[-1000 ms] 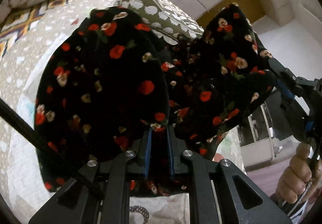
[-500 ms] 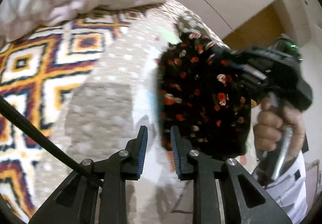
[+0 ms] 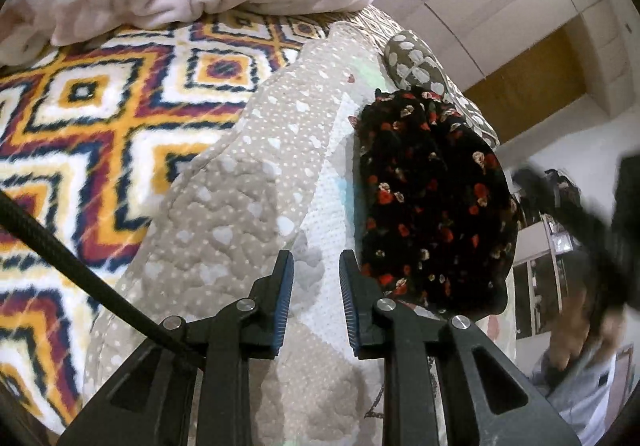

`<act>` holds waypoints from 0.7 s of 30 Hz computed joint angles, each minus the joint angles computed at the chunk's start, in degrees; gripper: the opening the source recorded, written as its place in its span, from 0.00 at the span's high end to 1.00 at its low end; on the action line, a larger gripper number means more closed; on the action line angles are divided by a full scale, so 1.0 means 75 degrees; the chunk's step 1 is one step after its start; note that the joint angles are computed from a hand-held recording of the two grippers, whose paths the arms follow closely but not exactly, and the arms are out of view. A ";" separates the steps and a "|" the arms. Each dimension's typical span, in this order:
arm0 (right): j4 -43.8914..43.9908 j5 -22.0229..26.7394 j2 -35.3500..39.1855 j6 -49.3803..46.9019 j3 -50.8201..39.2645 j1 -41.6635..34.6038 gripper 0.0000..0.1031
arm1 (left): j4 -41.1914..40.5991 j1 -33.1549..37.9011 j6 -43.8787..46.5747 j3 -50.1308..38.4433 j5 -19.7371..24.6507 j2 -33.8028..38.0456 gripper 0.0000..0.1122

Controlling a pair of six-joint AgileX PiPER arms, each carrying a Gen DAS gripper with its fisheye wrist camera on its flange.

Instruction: Fold large clothes

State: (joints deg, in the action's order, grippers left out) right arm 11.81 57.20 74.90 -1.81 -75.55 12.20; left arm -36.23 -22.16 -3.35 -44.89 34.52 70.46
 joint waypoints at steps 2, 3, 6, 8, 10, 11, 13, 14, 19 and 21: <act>-0.1227 -0.0043 -0.0613 0.0428 0.0638 0.1079 0.77 | 0.0137 0.0008 -0.0169 0.0122 0.0051 -0.0186 0.79; -0.1991 -0.0156 -0.0823 0.0808 0.0985 0.1710 0.77 | 0.0208 0.0021 -0.0234 0.0204 0.0076 -0.0273 0.79; -0.4283 -0.0451 -0.1290 0.2130 0.2291 0.3477 0.77 | 0.0221 0.0100 -0.0255 0.0398 0.0126 -0.0398 0.79; -0.5811 -0.0395 -0.1014 0.2968 0.2793 0.4269 0.78 | 0.0205 0.0147 -0.0275 0.0510 0.0136 -0.0453 0.79; -0.7122 -0.0173 -0.0492 0.3923 0.2991 0.4520 0.79 | 0.0144 0.0179 -0.0223 0.0596 0.0109 -0.0499 0.79; -0.7363 -0.0330 -0.0381 0.4215 0.3045 0.4401 0.79 | 0.0114 0.0193 -0.0187 0.0638 0.0101 -0.0527 0.79; -0.6930 -0.0704 -0.0212 0.4210 0.2883 0.3815 0.98 | 0.0093 0.0238 -0.0140 0.0690 0.0119 -0.0579 0.79; -0.6255 -0.0866 -0.0190 0.3749 0.2713 0.3456 0.98 | 0.0084 0.0272 -0.0114 0.0709 0.0135 -0.0607 0.79; -0.2436 -0.1069 -0.0625 0.1592 0.1929 0.1803 0.99 | 0.0449 0.0383 -0.0338 0.0796 0.0177 -0.0967 0.79; -0.0908 -0.0947 -0.0775 0.0590 0.1636 0.1158 0.99 | 0.0828 0.0375 -0.0619 0.0780 0.0221 -0.1137 0.79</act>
State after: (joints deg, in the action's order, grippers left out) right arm 5.00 50.10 69.09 2.62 -63.28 20.88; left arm -30.03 -19.35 -8.00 -39.03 36.18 61.93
